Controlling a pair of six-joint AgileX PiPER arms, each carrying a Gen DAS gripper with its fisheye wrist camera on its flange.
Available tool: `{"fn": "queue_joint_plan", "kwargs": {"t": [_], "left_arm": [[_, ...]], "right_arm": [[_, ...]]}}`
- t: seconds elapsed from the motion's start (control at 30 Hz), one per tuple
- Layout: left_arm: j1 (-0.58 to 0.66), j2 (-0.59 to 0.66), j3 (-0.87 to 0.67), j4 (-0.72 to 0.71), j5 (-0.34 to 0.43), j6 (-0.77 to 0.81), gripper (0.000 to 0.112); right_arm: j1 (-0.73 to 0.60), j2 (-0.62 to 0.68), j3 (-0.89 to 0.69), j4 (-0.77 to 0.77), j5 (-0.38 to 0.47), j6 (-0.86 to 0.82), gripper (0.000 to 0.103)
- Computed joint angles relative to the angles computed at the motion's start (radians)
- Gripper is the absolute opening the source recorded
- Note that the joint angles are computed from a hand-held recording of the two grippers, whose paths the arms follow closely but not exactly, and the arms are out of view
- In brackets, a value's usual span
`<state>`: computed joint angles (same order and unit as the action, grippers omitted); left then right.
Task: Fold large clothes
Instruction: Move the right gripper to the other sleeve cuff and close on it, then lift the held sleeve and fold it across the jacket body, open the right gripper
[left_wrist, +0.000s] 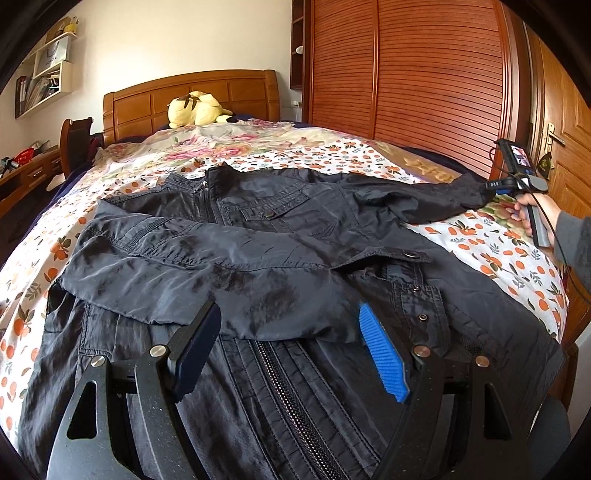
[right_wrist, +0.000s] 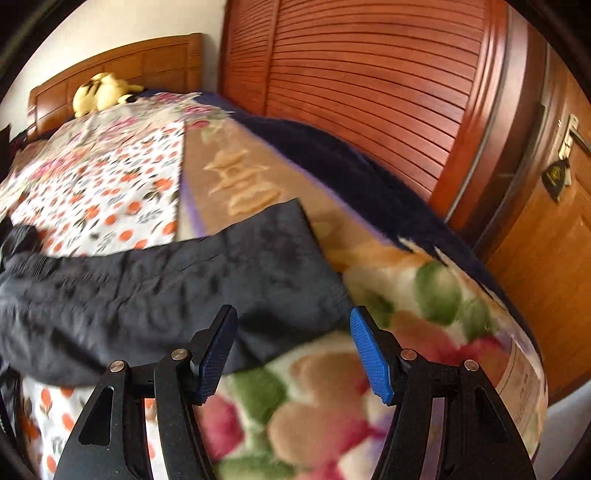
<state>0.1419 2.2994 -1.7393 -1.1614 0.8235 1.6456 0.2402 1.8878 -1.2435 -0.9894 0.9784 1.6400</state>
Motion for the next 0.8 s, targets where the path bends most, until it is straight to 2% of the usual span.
{"fn": "queue_joint_plan", "kwargs": {"t": [0.13, 0.27, 0.4, 0.43, 0.47, 0.53, 0.6, 0.8], "left_arm": [[0.001, 0.003, -0.005, 0.008, 0.008, -0.002, 0.078], [-0.001, 0.006, -0.012, 0.018, 0.014, -0.011, 0.078], [0.000, 0.014, -0.026, 0.031, 0.024, -0.027, 0.078], [0.000, 0.016, -0.031, 0.034, 0.026, -0.032, 0.078], [0.001, 0.016, -0.032, 0.034, 0.028, -0.033, 0.078], [0.004, 0.017, -0.034, 0.030, 0.032, -0.033, 0.078], [0.007, 0.013, -0.028, 0.020, 0.034, -0.024, 0.078], [0.021, -0.015, 0.017, -0.027, 0.028, 0.036, 0.078]], "right_arm": [[-0.065, 0.036, -0.019, 0.023, -0.052, 0.002, 0.069], [-0.149, 0.064, -0.040, 0.130, -0.150, -0.069, 0.071], [-0.157, 0.098, -0.092, 0.142, -0.133, -0.148, 0.070], [-0.154, 0.099, -0.097, 0.147, -0.134, -0.171, 0.058], [-0.150, 0.103, -0.104, 0.152, -0.140, -0.197, 0.051], [-0.133, 0.115, -0.127, 0.146, -0.129, -0.240, 0.020], [-0.091, 0.091, -0.120, 0.117, -0.111, -0.254, 0.012], [0.045, 0.067, -0.219, 0.053, -0.011, -0.311, 0.011]]}}
